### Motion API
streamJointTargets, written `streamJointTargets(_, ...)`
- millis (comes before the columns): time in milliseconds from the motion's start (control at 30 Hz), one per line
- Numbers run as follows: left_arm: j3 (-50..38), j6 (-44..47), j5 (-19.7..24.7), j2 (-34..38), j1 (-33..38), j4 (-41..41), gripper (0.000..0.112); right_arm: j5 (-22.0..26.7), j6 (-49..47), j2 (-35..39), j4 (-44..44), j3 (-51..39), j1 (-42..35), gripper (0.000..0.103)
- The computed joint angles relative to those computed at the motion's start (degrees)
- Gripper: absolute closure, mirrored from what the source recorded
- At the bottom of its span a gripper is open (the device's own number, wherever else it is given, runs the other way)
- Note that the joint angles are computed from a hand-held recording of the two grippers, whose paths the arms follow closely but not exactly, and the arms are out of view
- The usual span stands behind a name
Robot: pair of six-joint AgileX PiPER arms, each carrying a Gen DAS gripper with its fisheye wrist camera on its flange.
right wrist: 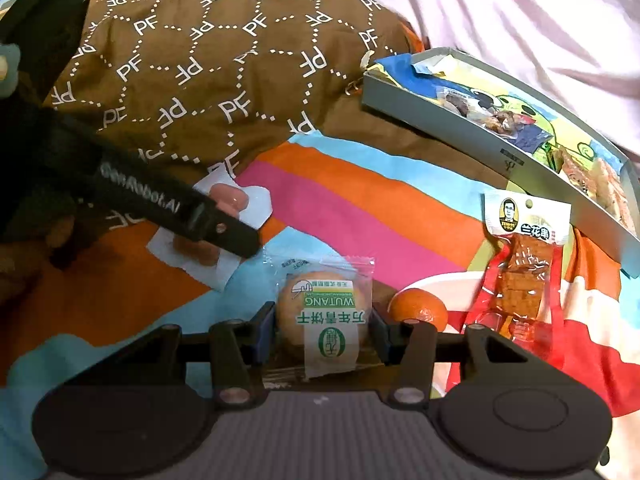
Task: Organize snacks
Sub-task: 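Close the left tool on the sausage pack while the right tool grasps the wrapped pastry, then lift the sausage pack and pastry and carry both over the grey tray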
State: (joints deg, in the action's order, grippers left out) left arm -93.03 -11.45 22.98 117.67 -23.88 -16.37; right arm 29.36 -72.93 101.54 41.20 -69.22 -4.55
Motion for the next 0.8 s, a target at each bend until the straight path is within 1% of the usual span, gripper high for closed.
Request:
streamJointTargets(33,-0.44,-3.77,0.10,0.20,-0.56,4.12,0.057,-0.22,0.05,0.05,0.15,-0.01,-0.04,0.050)
streamJointTargets(67,-0.77,-5.77,0.36,0.38,-0.81,6.94,0.063,-0.51,0.12,0.08,0.31,0.02,-0.09,0.050)
streamJointTargets(100,-0.98,-5.99,0.43,0.53,-0.87,7.47,0.063,-0.46,0.09,0.23,0.47,-0.13,-0.32,0.049)
streamJointTargets(167,-1.02,-4.86,0.42,0.58,-0.48,5.71,0.066,0.04,0.53,0.52,0.59,-0.50,-0.80,0.049)
streamJointTargets(200,-1.08,-5.11,0.44,0.61,-0.55,5.93,0.067,0.14,0.51,0.56,0.74,-0.55,-0.98,0.049)
streamJointTargets(300,-0.78,-6.96,0.00,0.40,-1.21,7.94,0.075,0.25,-0.51,0.52,1.69,-0.31,-1.40,0.049)
streamJointTargets(333,-0.57,-5.58,-0.26,0.36,-1.20,6.59,0.085,0.16,-0.92,0.38,1.99,-0.11,-1.47,0.049)
streamJointTargets(367,-0.33,-3.16,-0.65,0.37,-1.20,4.06,0.090,-0.03,-1.12,0.22,2.11,0.10,-1.43,0.049)
streamJointTargets(400,-0.13,-2.87,-1.03,0.38,-1.42,3.83,0.090,-0.14,-1.62,0.00,2.47,0.40,-1.54,0.049)
streamJointTargets(467,0.41,-5.02,-2.10,0.27,-2.13,7.18,0.090,-0.19,-2.40,-0.45,2.93,0.89,-1.87,0.049)
streamJointTargets(500,0.73,-5.14,-2.55,0.15,-2.13,7.00,0.090,-0.33,-2.56,-0.73,3.02,1.19,-1.95,0.049)
streamJointTargets(633,2.33,-1.73,-4.27,-0.57,-1.24,0.62,0.092,-1.15,-2.99,-2.00,3.35,2.37,-2.39,0.049)
streamJointTargets(800,4.68,-1.10,-7.92,-2.14,-2.15,0.19,0.095,-2.82,-6.30,-4.03,6.46,4.51,-3.02,0.050)
